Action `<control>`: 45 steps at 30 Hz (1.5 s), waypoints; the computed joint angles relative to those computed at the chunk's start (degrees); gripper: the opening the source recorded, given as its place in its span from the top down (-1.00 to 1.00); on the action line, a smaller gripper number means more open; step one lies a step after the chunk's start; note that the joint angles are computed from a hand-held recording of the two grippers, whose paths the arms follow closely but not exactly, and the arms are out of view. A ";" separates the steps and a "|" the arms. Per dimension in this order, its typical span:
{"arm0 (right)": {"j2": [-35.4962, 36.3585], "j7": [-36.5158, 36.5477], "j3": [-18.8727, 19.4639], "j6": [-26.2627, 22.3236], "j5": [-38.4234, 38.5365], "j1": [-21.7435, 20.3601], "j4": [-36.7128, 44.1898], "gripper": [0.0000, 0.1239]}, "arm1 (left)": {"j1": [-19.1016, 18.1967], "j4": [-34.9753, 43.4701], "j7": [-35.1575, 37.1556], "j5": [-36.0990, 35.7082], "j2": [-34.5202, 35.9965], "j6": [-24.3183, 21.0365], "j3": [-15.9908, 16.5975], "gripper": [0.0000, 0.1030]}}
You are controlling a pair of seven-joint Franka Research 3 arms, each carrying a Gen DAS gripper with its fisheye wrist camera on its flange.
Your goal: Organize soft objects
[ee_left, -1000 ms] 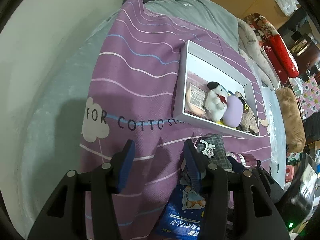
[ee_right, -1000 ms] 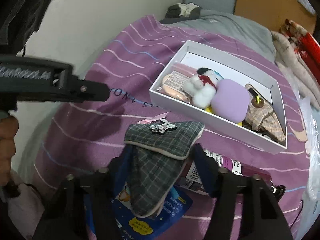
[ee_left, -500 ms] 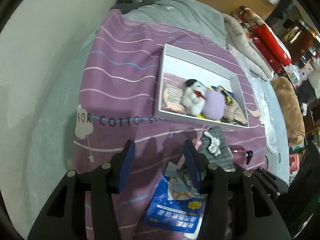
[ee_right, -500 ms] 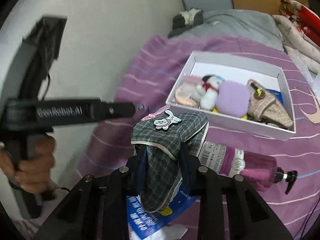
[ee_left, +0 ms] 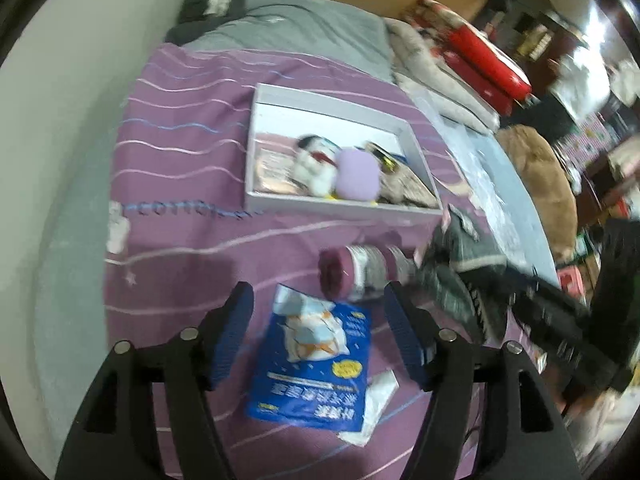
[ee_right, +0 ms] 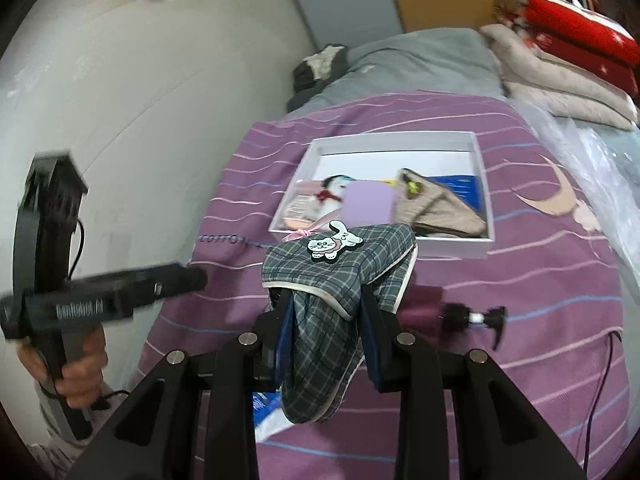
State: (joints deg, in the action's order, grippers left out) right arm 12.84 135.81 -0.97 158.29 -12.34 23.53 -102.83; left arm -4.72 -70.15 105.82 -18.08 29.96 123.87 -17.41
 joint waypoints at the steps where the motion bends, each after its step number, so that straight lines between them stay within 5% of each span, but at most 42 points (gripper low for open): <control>1: -0.62 0.67 -0.33 0.01 -0.62 0.18 -0.74 0.53 | 0.50 -1.79 1.86 -0.88 -0.78 0.61 -0.70 -0.32; 5: -2.17 2.26 -0.33 0.12 -2.23 0.10 -2.19 0.53 | 1.79 -7.23 9.93 -4.95 -3.28 -0.10 -2.68 -0.05; 14: -6.06 6.37 0.46 0.56 -6.38 -1.42 -5.63 0.52 | -0.73 -15.40 22.44 -6.51 -8.30 -1.80 -2.06 -0.01; 20: -7.16 7.37 1.68 -0.83 -7.61 -2.90 -6.80 0.52 | -4.84 -14.69 17.00 1.83 -6.54 -2.86 0.42 0.23; 28: -7.55 6.46 2.47 -1.08 -6.16 -4.02 -7.75 0.52 | -5.37 -13.31 12.88 5.28 -5.11 -2.93 0.64 0.43; 38: -7.04 4.32 2.78 -1.93 -3.86 -4.04 -7.61 0.52 | -4.03 -13.42 9.67 3.89 -5.15 -1.94 0.23 0.90; 45: -5.77 1.28 3.25 -3.07 -0.72 -3.70 -6.19 0.52 | -2.83 -13.86 8.91 1.58 -6.28 -0.33 -0.03 0.96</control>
